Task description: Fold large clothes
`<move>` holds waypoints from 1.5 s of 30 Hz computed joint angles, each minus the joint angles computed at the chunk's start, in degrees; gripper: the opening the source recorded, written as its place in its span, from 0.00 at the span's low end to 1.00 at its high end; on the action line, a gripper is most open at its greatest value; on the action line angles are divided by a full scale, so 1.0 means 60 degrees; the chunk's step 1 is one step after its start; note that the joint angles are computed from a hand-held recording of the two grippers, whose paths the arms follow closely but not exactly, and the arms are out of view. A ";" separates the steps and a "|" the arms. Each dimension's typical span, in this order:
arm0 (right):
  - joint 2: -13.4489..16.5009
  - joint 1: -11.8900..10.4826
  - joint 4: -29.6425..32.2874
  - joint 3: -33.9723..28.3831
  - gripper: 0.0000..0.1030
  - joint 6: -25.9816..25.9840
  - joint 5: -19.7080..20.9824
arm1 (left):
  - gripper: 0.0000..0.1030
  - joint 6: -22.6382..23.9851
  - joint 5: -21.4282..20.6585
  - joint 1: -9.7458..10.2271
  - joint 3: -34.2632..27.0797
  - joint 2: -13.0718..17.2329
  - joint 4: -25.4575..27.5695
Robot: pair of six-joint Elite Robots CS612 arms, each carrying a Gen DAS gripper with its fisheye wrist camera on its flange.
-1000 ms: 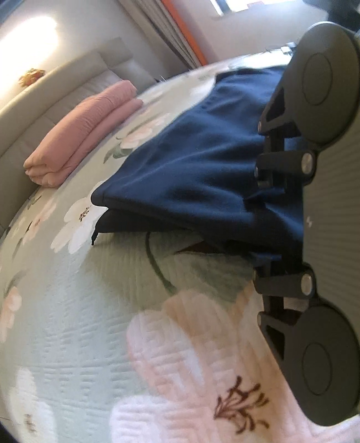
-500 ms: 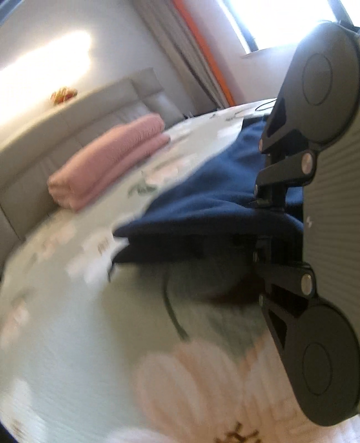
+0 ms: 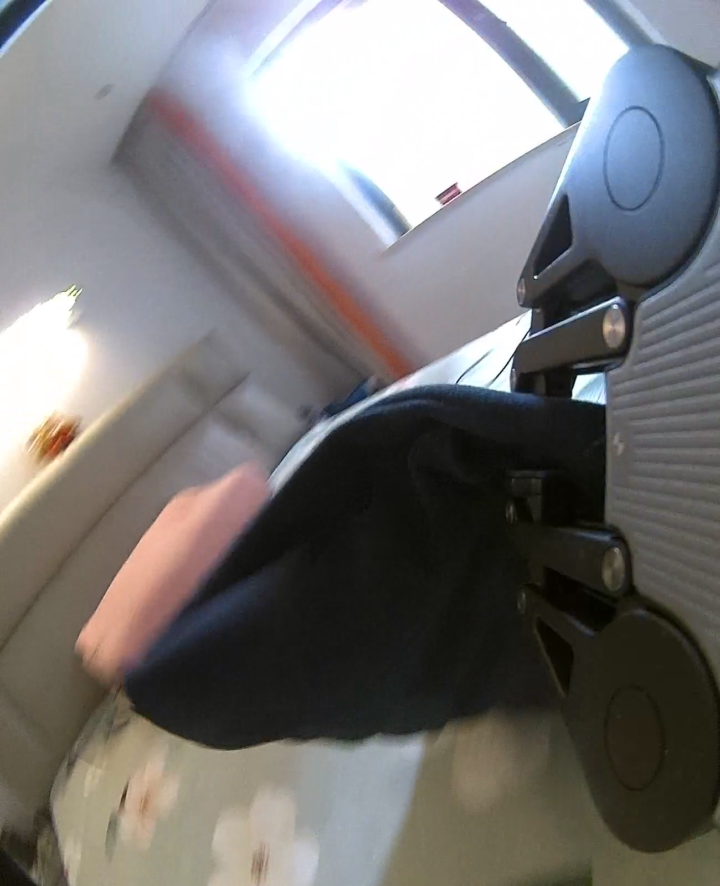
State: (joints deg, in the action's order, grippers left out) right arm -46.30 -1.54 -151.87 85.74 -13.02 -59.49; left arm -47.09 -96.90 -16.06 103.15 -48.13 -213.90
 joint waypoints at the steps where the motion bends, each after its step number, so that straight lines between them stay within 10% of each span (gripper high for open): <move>1: -0.0008 -0.0102 -0.0137 0.0000 0.81 0.0168 -0.0092 | 0.15 0.0162 -0.0198 -0.0100 -0.0330 0.0157 0.0138; 6: 0.0033 -0.0569 -0.0555 -0.0055 0.81 0.0787 -0.0650 | 0.16 0.0909 -0.0751 -0.0587 -0.1824 0.1017 0.1549; 11: 0.0152 -0.0856 -0.0306 -0.0181 0.81 0.0824 -0.1137 | 0.22 0.2857 0.1508 -0.1430 -0.2401 0.1078 0.5228; 16: 0.0288 -0.0903 -0.0379 -0.0371 0.81 0.0309 -0.0944 | 0.36 0.3911 0.2897 -0.1915 -0.2009 0.0850 0.5402; 22: 0.0579 -0.0655 -0.0392 -0.1084 0.81 -0.0144 -0.0396 | 0.44 0.2828 0.1012 -0.1515 -0.1002 0.0190 0.3832; 29: 0.0931 -0.0223 -0.0365 -0.2053 0.77 -0.1219 0.0029 | 0.43 0.2000 0.1438 -0.1173 -0.0376 -0.0366 0.3404; 34: 0.1608 0.0220 0.0668 -0.3270 0.50 -0.1648 0.0213 | 0.29 0.2290 0.0703 -0.0844 -0.0832 -0.0047 0.4808; 39: 0.2556 0.0829 0.2266 -0.4652 0.46 -0.2263 -0.1365 | 0.13 0.2137 0.0003 -0.0657 -0.0611 0.0106 0.4839; 45: 0.3270 0.1136 0.1159 -0.5175 0.46 -0.2313 -0.2326 | 0.04 0.2471 -0.0292 -0.0586 -0.0330 0.0207 0.4358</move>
